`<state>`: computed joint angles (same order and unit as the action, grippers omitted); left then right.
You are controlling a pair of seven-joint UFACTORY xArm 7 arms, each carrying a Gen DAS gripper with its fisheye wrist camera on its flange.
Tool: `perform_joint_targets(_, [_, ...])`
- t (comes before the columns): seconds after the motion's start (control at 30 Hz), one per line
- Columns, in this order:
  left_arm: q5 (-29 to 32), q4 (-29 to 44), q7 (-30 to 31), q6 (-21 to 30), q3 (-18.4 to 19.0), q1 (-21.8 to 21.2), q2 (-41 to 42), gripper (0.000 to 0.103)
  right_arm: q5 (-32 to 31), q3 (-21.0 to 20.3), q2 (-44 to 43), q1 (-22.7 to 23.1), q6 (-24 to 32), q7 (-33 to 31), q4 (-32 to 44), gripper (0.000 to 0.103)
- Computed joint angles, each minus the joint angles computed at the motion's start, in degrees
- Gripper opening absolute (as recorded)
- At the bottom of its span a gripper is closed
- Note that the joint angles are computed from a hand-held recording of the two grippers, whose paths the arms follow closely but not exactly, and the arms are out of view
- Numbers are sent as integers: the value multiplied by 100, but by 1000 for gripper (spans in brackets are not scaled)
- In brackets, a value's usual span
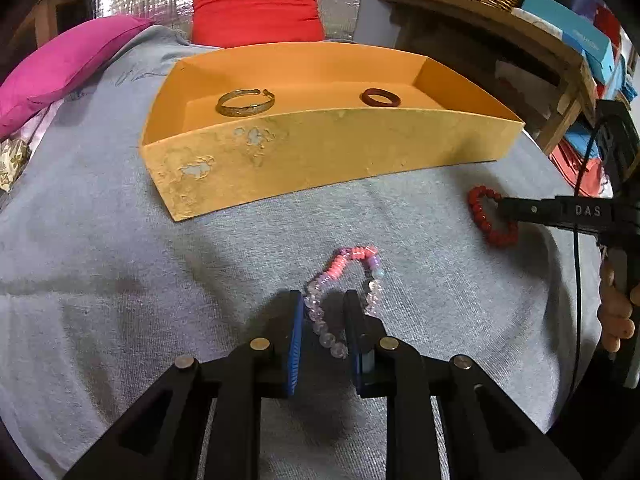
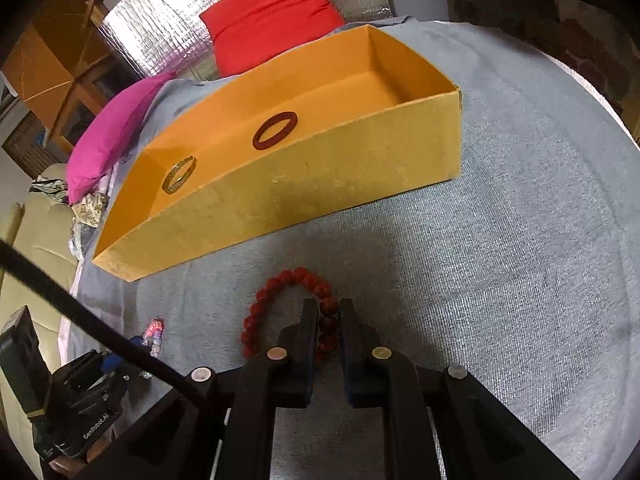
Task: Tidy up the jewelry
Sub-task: 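Close left tool on pink crystal bracelet while right tool closes on red beaded bracelet, then lift and carry pink bracelet over box with left tool while right tool carries red bracelet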
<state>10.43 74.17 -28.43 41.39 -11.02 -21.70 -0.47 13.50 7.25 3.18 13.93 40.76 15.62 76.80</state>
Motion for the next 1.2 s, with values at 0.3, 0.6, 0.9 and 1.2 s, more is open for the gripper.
perform_joint_targets(0.3, [87,-45,58,-89,-7,-21,3,16,89,3,-6,-4,55,-81,8,18])
perform_joint_targets(0.6, [271,-41,-144,-219,-42,-61,-32,7,-763,43,-58,139,-94,109,-58,15])
perform_joint_targets(0.9, [403,-172,-344,-664,-59,7,-292,7,-1075,52,-242,190,-630,182,-255,11])
perform_joint_targets(1.2, [342,-375,-358,-1001,-93,170,-613,7,-163,22,-592,180,-1675,-348,-653,11])
